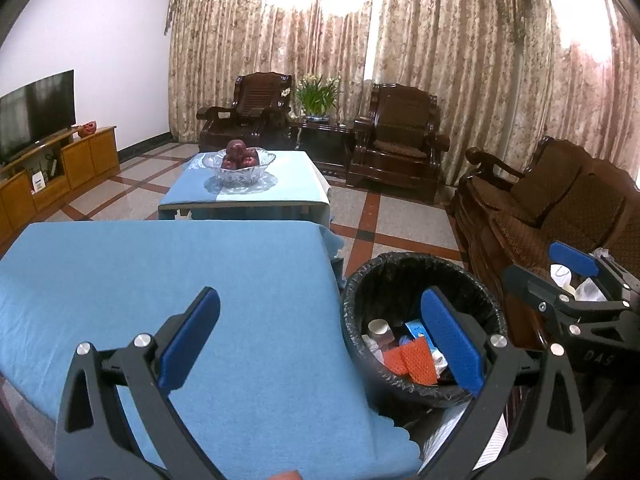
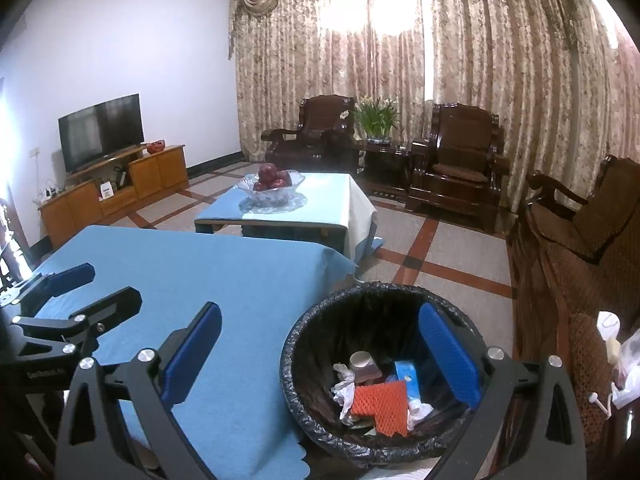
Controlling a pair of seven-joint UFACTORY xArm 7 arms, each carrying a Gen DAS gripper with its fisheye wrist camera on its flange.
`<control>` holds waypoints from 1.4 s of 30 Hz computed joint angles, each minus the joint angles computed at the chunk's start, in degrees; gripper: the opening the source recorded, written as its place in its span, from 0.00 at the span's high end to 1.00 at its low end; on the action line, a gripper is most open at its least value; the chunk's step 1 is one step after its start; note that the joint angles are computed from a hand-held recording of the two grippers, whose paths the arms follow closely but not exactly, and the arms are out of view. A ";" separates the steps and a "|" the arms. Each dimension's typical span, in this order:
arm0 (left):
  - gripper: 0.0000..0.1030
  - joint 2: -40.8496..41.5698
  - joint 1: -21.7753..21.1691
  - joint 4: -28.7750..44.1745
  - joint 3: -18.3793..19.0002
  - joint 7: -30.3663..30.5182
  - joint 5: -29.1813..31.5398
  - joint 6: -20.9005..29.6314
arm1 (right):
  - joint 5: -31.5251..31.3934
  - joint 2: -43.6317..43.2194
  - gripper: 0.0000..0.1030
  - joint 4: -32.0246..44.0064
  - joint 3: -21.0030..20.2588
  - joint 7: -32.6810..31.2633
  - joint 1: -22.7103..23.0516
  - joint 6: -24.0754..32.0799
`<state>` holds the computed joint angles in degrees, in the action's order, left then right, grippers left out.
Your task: Collect trash
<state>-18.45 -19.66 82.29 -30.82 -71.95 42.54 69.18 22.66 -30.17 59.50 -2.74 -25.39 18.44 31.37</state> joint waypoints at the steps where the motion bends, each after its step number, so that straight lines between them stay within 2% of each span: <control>1: 0.05 -0.01 -0.01 -0.06 0.01 0.05 0.06 -0.03 | 0.03 -0.02 0.06 -0.03 0.00 -0.01 0.01 -0.08; 42: 0.05 -0.64 0.65 -0.28 -0.11 0.54 -0.53 -0.20 | -0.05 0.42 0.06 0.67 0.35 -0.02 0.01 0.25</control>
